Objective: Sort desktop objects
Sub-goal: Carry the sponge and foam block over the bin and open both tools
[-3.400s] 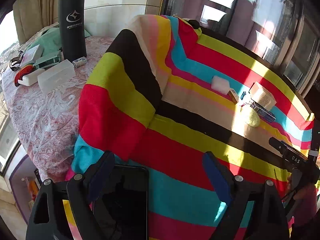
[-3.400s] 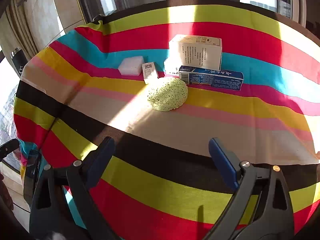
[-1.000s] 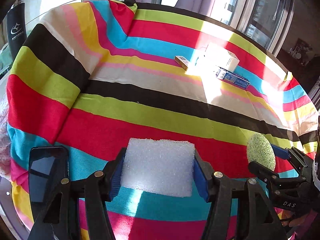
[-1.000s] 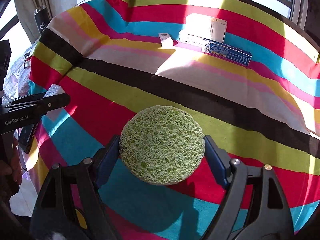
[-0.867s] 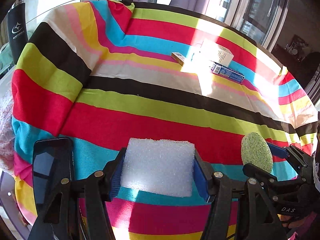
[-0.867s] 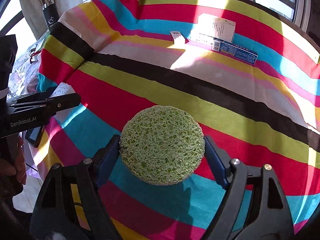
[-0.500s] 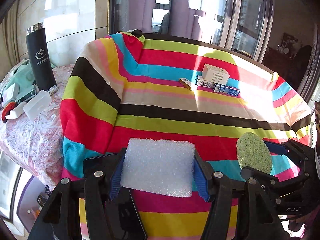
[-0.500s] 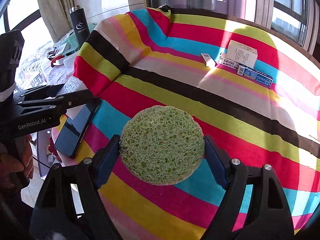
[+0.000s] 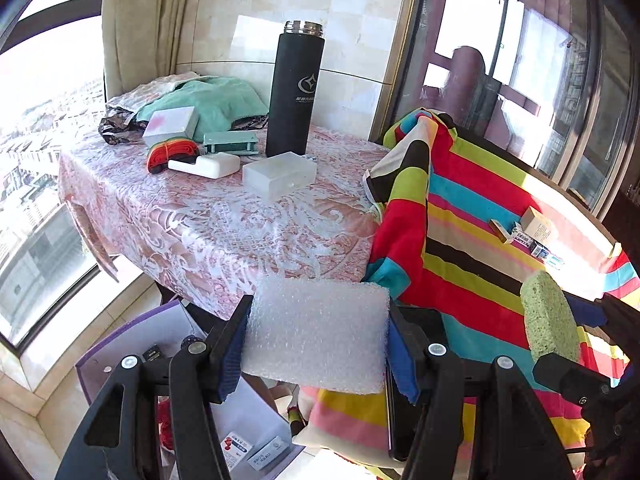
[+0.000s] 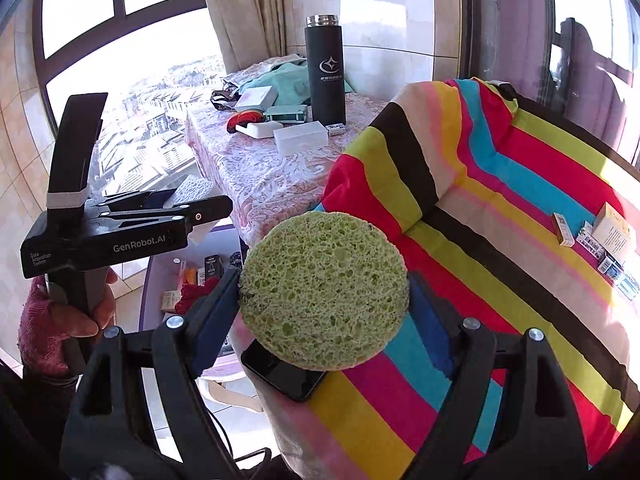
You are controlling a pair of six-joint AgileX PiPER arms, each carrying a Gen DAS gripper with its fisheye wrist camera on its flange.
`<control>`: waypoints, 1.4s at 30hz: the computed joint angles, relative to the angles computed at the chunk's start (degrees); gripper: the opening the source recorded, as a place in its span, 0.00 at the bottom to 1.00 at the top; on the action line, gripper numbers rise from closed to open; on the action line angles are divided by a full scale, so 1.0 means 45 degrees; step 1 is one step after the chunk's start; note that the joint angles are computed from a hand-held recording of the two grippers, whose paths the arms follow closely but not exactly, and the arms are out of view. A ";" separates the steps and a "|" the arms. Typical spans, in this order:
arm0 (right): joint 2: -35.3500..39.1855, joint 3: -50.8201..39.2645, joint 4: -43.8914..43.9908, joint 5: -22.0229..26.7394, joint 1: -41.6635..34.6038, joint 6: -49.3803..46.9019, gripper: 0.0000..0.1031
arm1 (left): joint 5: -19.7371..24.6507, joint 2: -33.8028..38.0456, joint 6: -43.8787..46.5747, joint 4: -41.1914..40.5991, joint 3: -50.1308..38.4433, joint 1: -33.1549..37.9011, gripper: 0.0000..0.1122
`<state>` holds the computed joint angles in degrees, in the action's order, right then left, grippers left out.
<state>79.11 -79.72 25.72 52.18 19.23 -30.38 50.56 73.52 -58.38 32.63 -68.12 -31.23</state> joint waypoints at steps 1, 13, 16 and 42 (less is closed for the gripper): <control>0.0186 -0.0162 0.0050 -0.0002 0.0393 0.0062 0.81 | 0.0022 -0.0243 -0.0131 0.0007 0.0313 0.0229 0.54; 0.2262 -0.1018 -0.0785 -0.0333 0.4259 0.0585 0.81 | -0.0820 -0.1867 -0.0064 -0.0643 0.3791 0.3517 0.54; 0.3021 -0.1210 -0.1298 -0.0356 0.4898 0.0810 0.81 | -0.1027 -0.1808 0.0065 -0.0665 0.4480 0.4408 0.54; 0.2947 0.0199 0.2608 -0.0234 0.4031 -0.2812 0.91 | 0.1536 -0.0238 -0.1962 0.1737 0.4815 0.4016 0.75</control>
